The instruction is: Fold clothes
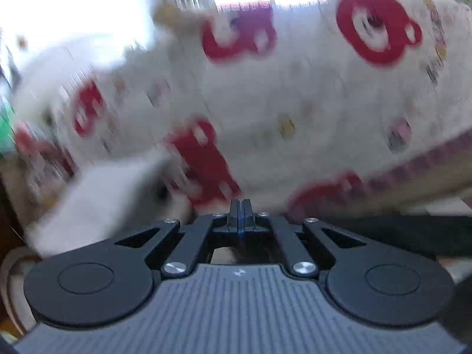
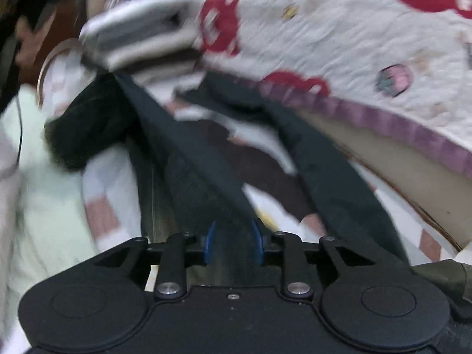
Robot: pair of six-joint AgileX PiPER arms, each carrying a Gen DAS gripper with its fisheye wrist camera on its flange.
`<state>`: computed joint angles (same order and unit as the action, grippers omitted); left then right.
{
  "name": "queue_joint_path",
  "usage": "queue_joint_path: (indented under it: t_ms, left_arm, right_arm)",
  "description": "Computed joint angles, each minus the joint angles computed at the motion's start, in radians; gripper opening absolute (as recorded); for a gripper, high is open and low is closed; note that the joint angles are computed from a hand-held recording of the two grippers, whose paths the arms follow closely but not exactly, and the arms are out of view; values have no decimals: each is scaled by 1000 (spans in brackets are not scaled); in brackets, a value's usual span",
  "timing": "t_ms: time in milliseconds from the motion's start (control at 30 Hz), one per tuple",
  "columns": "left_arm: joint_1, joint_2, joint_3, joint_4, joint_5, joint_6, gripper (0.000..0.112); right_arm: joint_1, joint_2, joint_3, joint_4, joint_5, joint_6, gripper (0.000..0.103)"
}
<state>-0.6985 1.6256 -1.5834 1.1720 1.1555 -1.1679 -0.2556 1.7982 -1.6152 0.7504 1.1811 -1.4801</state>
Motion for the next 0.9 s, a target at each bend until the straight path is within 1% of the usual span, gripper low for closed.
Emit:
queue_joint_path:
  t_ms: [133, 167, 200, 233, 267, 333, 367, 400, 433, 467, 500, 533, 600, 667, 733, 867, 900]
  left_arm:
    - [58, -119, 166, -193, -144, 69, 6]
    - [76, -151, 204, -252, -168, 111, 7]
    - [94, -184, 239, -309, -183, 158, 9]
    - [112, -208, 264, -363, -191, 203, 12]
    - [132, -231, 286, -417, -197, 250, 15]
    - [156, -270, 325, -496, -185, 304, 29]
    - [166, -280, 336, -526, -186, 322, 32]
    - [176, -288, 346, -555, -187, 340, 38]
    - [187, -296, 356, -584, -188, 358, 44]
    - [198, -303, 366, -613, -188, 376, 47]
    - [209, -311, 375, -642, -188, 396, 50]
    - [206, -307, 373, -639, -173, 390, 52]
    - [204, -299, 368, -642, -152, 386, 54]
    - [238, -303, 379, -704, -181, 431, 54]
    - [282, -302, 389, -780, -207, 483, 54]
    - [358, -289, 398, -922, -230, 592, 54]
    - [362, -282, 397, -937, -231, 612, 53]
  right_arm:
    - [35, 51, -28, -88, -39, 29, 32]
    - [40, 50, -17, -98, -69, 7, 35]
    - [44, 48, -5, -107, -100, -15, 44]
    - [49, 47, 8, -116, -131, -37, 48]
    - [53, 55, 6, -124, -144, -57, 53]
    - [57, 66, 7, -160, -145, -63, 55]
    - [57, 64, 21, -149, -166, -63, 54]
    - [57, 63, 35, -137, -188, -63, 54]
    - [58, 61, 49, -125, -210, -64, 51]
    - [50, 63, 51, -104, -195, -61, 25]
    - [42, 64, 52, -84, -180, -57, 17]
    - [34, 66, 53, -64, -165, -54, 16]
    - [11, 39, 88, 1, -185, -69, 12]
    - [-30, 28, 91, 81, -172, -32, 9]
    - [-67, 46, 58, 146, -145, 24, 8]
    - [-66, 195, -169, 144, -64, 278, 8]
    - [-63, 213, -200, 148, -55, 317, 8]
